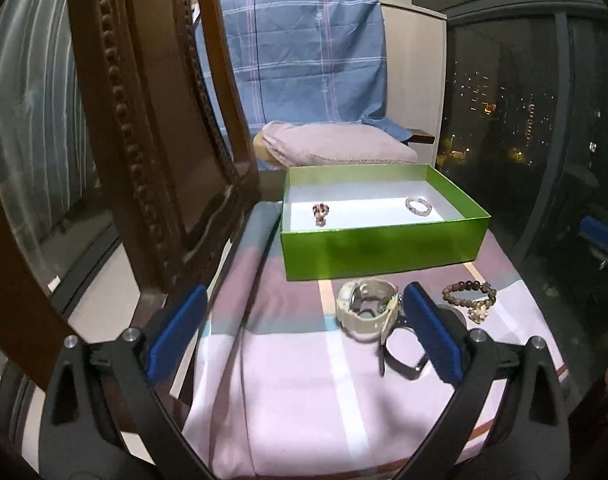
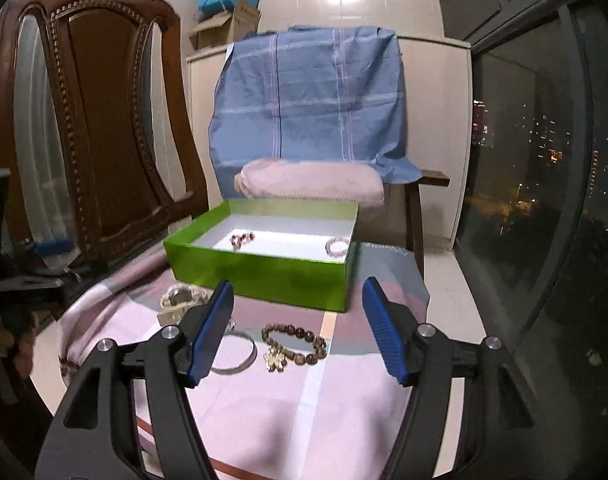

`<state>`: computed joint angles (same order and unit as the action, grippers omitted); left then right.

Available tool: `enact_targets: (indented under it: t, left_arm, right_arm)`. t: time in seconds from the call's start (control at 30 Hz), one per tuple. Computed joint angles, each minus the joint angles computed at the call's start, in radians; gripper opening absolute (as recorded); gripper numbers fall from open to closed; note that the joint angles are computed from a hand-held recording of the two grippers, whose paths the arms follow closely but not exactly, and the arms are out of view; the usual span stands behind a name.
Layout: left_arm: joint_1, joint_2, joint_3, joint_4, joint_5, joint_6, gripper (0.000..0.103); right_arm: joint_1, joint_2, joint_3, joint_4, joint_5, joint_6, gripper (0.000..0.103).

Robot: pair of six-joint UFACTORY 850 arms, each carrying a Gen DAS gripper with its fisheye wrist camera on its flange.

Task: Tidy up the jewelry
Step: 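Withdraw both open tools from the box back over the remaining jewelry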

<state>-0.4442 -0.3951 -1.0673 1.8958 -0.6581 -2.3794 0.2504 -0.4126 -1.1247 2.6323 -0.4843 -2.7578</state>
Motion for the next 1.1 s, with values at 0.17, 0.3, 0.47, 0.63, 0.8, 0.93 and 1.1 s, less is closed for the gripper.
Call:
enact_targets:
  t: [0.17, 0.3, 0.47, 0.63, 0.8, 0.93, 1.1]
  left_arm:
    - [0.008, -0.025, -0.018, -0.013, 0.02, -0.007, 0.097]
    - [0.007, -0.026, -0.012, -0.01, 0.022, -0.006, 0.097]
    - [0.003, -0.008, 0.004, 0.017, 0.016, -0.036, 0.097]
    - [-0.006, -0.006, 0.005, 0.094, -0.017, -0.091, 0.097]
    - [-0.016, -0.024, -0.02, 0.082, -0.02, -0.077, 0.097]
    - [-0.028, -0.019, -0.01, 0.096, -0.033, -0.048, 0.097]
    - [-0.026, -0.008, 0.002, 0.116, -0.025, -0.072, 0.097]
  right_arm:
    - [0.006, -0.015, -0.014, 0.035, 0.022, -0.03, 0.065]
    - [0.018, -0.027, -0.019, 0.096, 0.05, -0.12, 0.065]
    - [0.024, -0.047, -0.033, 0.099, 0.051, -0.128, 0.065]
    - [0.03, -0.046, -0.027, 0.079, 0.024, -0.108, 0.065]
    - [0.017, -0.042, -0.016, 0.014, 0.001, -0.082, 0.065]
    - [0.012, -0.03, -0.01, -0.019, -0.034, -0.021, 0.065]
    - [0.013, -0.015, 0.002, -0.014, -0.039, -0.014, 0.065]
